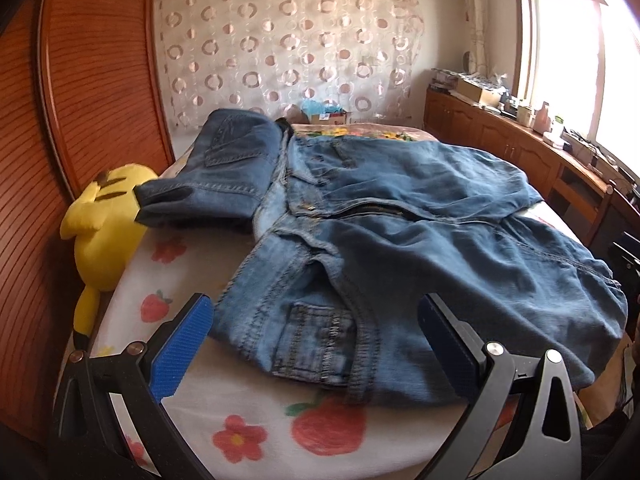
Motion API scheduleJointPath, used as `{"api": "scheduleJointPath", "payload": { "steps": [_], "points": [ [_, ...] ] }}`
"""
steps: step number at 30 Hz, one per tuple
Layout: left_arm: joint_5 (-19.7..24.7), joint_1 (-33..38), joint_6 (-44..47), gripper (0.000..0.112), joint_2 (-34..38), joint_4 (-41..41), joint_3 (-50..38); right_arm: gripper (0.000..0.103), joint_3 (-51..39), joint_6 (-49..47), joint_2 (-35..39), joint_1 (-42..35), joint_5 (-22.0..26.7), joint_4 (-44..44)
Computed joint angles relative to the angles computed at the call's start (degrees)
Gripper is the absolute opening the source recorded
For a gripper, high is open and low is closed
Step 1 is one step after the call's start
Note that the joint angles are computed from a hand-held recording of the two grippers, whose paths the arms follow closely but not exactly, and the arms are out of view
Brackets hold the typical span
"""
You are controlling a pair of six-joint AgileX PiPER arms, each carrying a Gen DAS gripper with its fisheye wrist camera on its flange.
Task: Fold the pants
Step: 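Reach the right gripper to the jeans leg hem and close on it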
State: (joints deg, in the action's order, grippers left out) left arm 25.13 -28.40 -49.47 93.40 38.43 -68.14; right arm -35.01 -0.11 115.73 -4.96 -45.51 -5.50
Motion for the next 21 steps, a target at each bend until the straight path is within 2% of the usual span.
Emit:
{"api": "scheduleJointPath", "payload": {
  "steps": [8,14,16,21],
  "points": [
    [-0.25,4.20,-0.04,0.102,1.84,-0.22,0.25,0.095,3.33,-0.21,-2.50,-8.65,3.98,-2.42],
    [0.15,4.77,2.03,0.102,5.02,-2.35,-0.80,0.092,6.15,1.85,-6.32,-11.11,8.18,-4.43],
    [0.59,4.76,2.71,0.102,5.95,-3.16,-1.30,0.088,6.01,3.48,-7.37,-9.82,10.91,-4.38],
    [1.06,5.30,3.46,0.102,7.14,-3.90,-1.46,0.072,7.00,8.79,-10.16,-9.70,15.20,-9.12]
  ]
}}
